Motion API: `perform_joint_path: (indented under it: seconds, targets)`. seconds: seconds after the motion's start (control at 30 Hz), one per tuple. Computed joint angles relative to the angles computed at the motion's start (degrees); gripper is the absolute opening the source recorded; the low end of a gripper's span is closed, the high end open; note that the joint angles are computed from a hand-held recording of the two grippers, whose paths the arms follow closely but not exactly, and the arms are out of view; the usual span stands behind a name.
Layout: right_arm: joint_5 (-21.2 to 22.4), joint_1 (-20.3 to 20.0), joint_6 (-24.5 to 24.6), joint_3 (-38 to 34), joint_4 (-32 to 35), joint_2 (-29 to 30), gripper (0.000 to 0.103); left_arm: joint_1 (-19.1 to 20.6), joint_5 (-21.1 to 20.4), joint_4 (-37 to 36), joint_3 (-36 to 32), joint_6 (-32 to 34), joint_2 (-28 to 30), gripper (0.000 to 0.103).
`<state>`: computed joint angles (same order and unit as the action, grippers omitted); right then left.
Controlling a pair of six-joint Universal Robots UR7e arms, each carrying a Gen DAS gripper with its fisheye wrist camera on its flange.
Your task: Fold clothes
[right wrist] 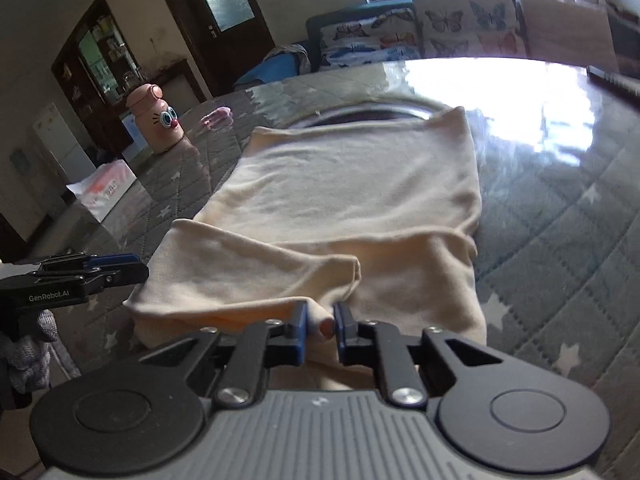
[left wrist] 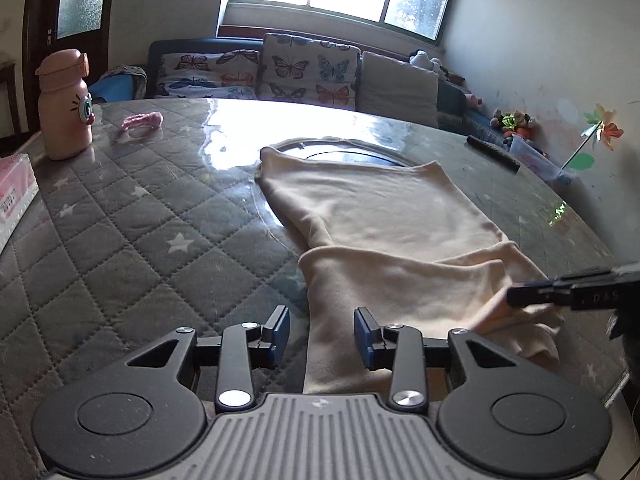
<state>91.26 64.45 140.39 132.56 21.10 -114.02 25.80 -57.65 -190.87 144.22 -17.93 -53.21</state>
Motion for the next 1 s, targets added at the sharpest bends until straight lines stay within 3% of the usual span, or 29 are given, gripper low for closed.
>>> perform_joint_path:
  seconds: [0.17,0.23,0.3,0.47,0.63,0.8,1.0]
  targets:
    - [4.8,7.3,-2.9,0.4,-4.0,-3.5,0.011,-0.3,-0.8,0.3,-0.1,1.2,0.9,0.038]
    - [5.6,6.8,-5.3,0.6,-5.3,-4.1,0.012,-0.3,-1.0,0.4,0.0,1.6,1.1,0.038]
    - [5.7,4.6,-5.8,0.3,-4.5,-2.8,0.019,-0.2,-1.2,0.8,-0.1,1.9,1.1,0.039]
    - [6.3,2.6,-8.9,1.9,-5.3,-4.5,0.02,-0.4,-0.6,1.9,-0.4,2.9,0.0,0.038]
    - [2.9,2.3,-8.0,1.1,-5.3,-6.7,0.021,-0.4,-1.1,1.1,-2.5,5.8,0.1,0.039]
    - [2.8,3.8,-7.8,-0.5,-6.9,-0.8,0.021,0.6,-3.6,0.1,-6.1,8.5,3.5,0.038]
    - [7.4,4.7,-11.0,-0.5,-12.2,5.9,0.021,2.3,-4.2,0.1,-9.8,10.5,8.1,0.038]
